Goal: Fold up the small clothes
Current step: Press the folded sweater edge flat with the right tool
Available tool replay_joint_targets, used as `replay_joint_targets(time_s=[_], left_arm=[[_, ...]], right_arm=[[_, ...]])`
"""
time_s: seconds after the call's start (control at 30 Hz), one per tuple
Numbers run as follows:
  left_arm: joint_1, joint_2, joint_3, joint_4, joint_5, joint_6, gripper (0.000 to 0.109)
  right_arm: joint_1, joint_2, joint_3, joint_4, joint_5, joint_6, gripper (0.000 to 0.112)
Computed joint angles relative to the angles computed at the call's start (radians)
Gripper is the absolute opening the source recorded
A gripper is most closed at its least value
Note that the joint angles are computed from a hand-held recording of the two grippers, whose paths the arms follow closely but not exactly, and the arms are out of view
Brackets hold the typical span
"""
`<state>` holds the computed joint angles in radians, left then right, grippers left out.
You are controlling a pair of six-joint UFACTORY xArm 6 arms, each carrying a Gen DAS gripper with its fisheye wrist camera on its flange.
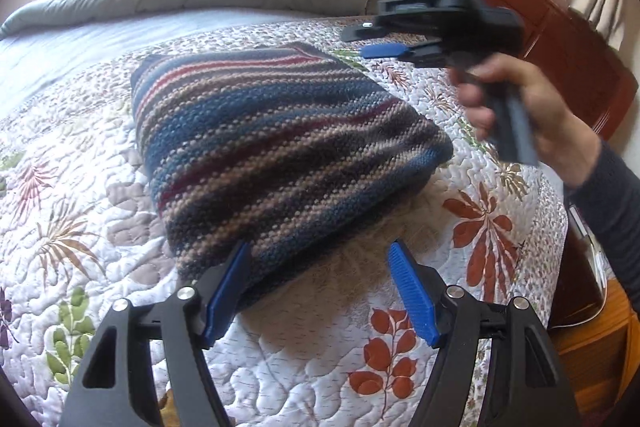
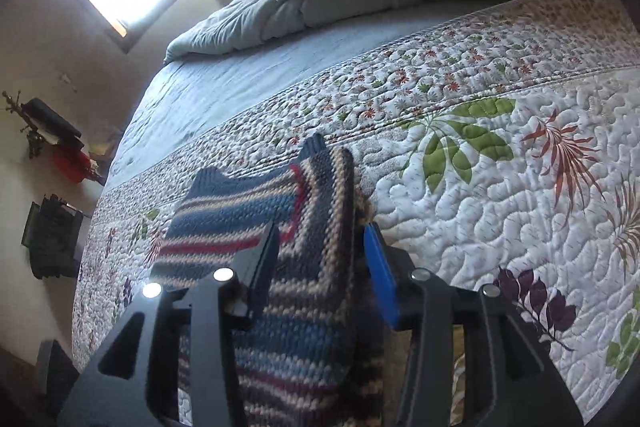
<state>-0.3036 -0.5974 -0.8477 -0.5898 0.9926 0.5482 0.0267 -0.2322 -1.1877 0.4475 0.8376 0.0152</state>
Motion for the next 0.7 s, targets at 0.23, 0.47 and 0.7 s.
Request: replay_joint_targets(time_s=[0.23, 0.47, 0.7], left_arm=[[-0.008, -0.006, -0.003, 0.03, 0.0, -0.025, 0.072], [0.054, -0.021, -0.024, -0.047, 0.091, 0.009, 0.072], [0.197, -0.046, -0.021, -0.116, 0.191, 0.003, 0.074]], right_arm=[[0.028, -0.045, 0.115, -0.035, 0.034, 0.023, 0.041], [0.001, -0.134, 0.164, 0.034, 0.043, 0.027, 0.046], [-0.062, -0.336, 0.318, 0.1, 0.119, 0.083, 0.061]])
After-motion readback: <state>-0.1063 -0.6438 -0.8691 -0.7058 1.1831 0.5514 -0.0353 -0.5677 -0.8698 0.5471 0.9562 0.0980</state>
